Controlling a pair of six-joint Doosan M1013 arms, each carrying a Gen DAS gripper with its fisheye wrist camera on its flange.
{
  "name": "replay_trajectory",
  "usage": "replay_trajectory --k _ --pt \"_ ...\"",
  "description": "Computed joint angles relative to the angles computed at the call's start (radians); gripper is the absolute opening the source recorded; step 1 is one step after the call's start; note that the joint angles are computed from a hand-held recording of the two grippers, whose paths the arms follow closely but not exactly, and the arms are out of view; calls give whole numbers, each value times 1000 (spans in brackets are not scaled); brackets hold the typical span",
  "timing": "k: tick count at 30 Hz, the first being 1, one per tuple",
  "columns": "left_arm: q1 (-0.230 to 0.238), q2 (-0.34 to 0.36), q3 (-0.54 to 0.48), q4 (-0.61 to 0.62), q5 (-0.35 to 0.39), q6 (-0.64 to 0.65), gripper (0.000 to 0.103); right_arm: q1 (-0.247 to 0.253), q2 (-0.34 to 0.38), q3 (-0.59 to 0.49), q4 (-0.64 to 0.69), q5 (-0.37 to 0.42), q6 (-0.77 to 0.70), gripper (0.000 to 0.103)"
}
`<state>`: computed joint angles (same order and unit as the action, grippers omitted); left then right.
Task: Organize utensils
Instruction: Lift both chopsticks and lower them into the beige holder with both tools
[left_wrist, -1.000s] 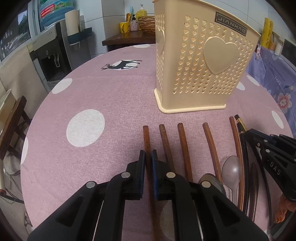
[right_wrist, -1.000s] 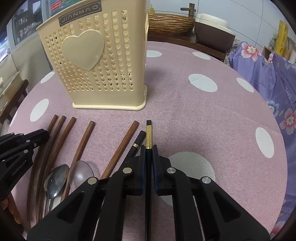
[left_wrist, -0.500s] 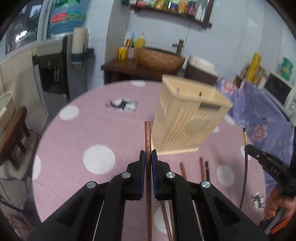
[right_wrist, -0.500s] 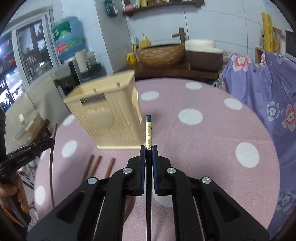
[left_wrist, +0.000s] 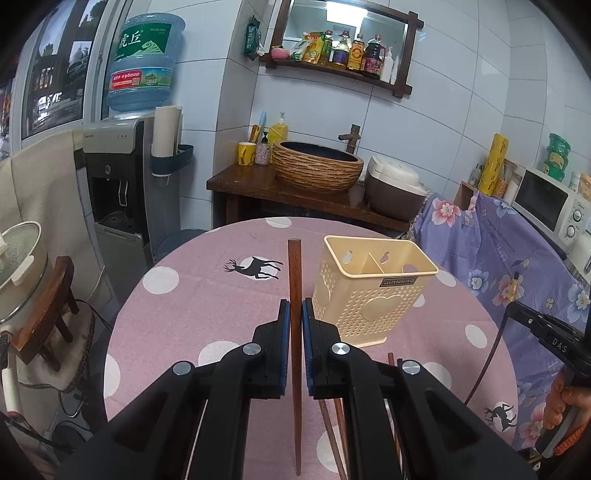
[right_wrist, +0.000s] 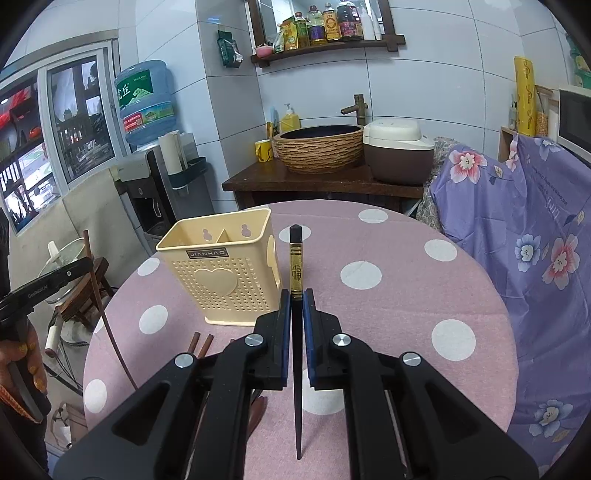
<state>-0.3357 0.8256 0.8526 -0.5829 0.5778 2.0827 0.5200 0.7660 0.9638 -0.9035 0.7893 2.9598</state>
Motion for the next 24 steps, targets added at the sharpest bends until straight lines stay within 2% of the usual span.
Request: replay_trajectory --k 5,10,15,19,23,24 --pt "8 -5 -21 -36 -9 30 8 -1 -4 -15 -5 10 -21 8" --pt "11 11 -114 -70 4 37 8 -2 1 -87 -32 28 -66 8" --pt "0 35 -242 -75 -22 13 8 -4 55 -288 -50 104 -200 8" --pt "-14 87 -381 -68 11 -49 8 -12 115 -469 -11 119 -289 8" --pt "-38 108 -404 -29 -33 -43 8 -13 213 -668 11 162 -381 7" --pt "-43 121 -418 -17 -24 -51 8 -15 244 -720 31 173 -409 8"
